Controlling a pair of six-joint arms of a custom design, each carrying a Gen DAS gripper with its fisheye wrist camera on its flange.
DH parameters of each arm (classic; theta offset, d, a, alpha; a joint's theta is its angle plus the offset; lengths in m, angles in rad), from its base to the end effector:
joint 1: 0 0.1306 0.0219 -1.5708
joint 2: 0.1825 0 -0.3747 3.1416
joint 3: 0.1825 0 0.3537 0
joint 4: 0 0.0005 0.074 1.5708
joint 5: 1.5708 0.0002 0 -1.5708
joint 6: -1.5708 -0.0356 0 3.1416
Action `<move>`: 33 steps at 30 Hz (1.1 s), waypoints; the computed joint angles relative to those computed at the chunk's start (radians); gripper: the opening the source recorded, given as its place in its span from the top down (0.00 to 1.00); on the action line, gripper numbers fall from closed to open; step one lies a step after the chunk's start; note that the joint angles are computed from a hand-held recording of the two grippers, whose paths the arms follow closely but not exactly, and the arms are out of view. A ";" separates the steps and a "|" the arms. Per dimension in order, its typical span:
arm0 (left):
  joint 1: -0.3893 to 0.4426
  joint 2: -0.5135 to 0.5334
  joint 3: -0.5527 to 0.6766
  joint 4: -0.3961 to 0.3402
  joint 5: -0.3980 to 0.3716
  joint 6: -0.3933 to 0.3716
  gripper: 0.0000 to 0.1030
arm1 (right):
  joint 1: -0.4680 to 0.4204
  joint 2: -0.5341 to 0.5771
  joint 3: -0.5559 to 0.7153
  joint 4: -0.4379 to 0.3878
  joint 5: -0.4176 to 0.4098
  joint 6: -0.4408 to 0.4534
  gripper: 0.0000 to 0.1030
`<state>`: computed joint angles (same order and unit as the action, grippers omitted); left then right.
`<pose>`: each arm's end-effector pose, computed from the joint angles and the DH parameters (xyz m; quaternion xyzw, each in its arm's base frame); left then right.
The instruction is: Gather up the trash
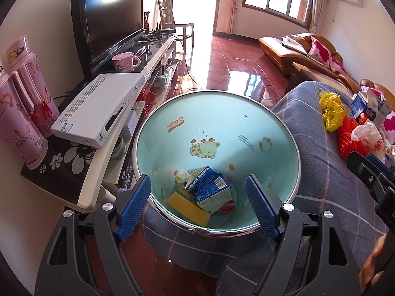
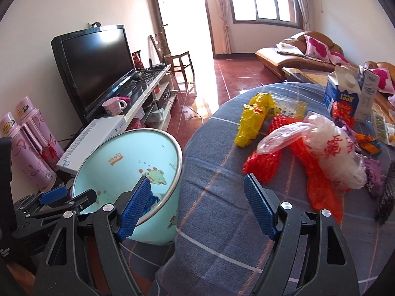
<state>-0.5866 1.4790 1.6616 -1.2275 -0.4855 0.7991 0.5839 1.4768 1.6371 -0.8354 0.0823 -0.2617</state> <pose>0.3891 -0.2392 0.4767 -0.1615 0.9254 0.0174 0.3424 0.4103 0.2670 0.4917 -0.1269 0.8918 0.1437 0.4098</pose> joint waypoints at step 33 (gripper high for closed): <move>-0.220 0.203 0.317 -0.065 -0.015 -0.078 0.22 | -0.321 -0.347 -0.322 0.028 0.030 -0.122 0.25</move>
